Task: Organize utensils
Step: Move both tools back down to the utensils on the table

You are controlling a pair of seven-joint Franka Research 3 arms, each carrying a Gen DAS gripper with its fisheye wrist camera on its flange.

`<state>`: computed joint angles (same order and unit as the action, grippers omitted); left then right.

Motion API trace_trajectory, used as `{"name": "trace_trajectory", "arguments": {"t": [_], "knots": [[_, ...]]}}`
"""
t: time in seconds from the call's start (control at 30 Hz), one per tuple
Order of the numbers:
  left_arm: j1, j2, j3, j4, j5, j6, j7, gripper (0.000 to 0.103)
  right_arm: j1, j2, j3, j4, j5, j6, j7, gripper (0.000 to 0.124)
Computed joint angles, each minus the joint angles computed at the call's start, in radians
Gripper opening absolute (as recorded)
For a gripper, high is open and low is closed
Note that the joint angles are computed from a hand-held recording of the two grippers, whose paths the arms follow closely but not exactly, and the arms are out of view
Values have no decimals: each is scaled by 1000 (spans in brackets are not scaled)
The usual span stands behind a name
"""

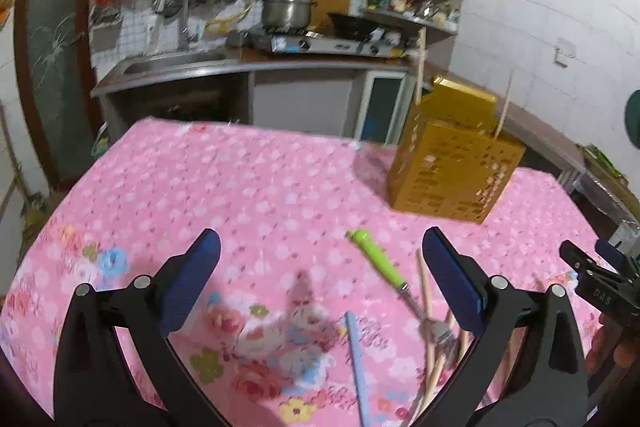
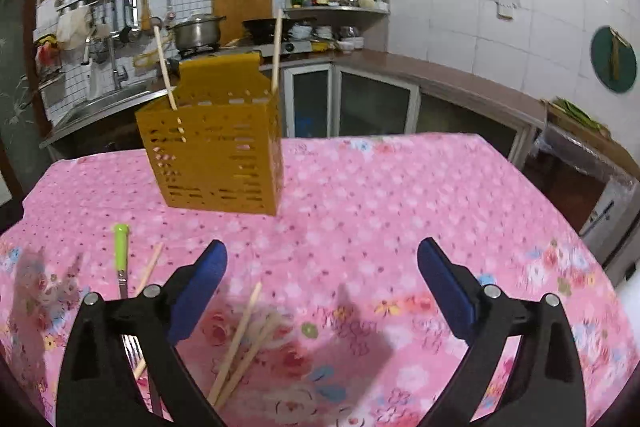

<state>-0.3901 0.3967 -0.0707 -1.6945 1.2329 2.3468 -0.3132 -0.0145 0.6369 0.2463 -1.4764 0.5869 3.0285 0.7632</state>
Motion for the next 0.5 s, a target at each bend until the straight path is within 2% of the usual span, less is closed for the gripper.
{"name": "trace_trajectory", "arguments": {"t": [0.1, 0.23, 0.37, 0.5], "knots": [[18, 9, -6, -7, -48, 30, 28, 98, 50, -5, -75, -10, -60, -59, 40, 94], [13, 34, -1, -1, -74, 32, 45, 98, 50, 16, -87, 11, -63, -108, 92, 94], [0, 67, 4, 32, -106, 0, 106, 98, 52, 50, -94, 41, -72, -128, 115, 94], [1, 74, 16, 25, -114, 32, 96, 98, 68, 76, -114, 59, -97, -128, 144, 94]]}}
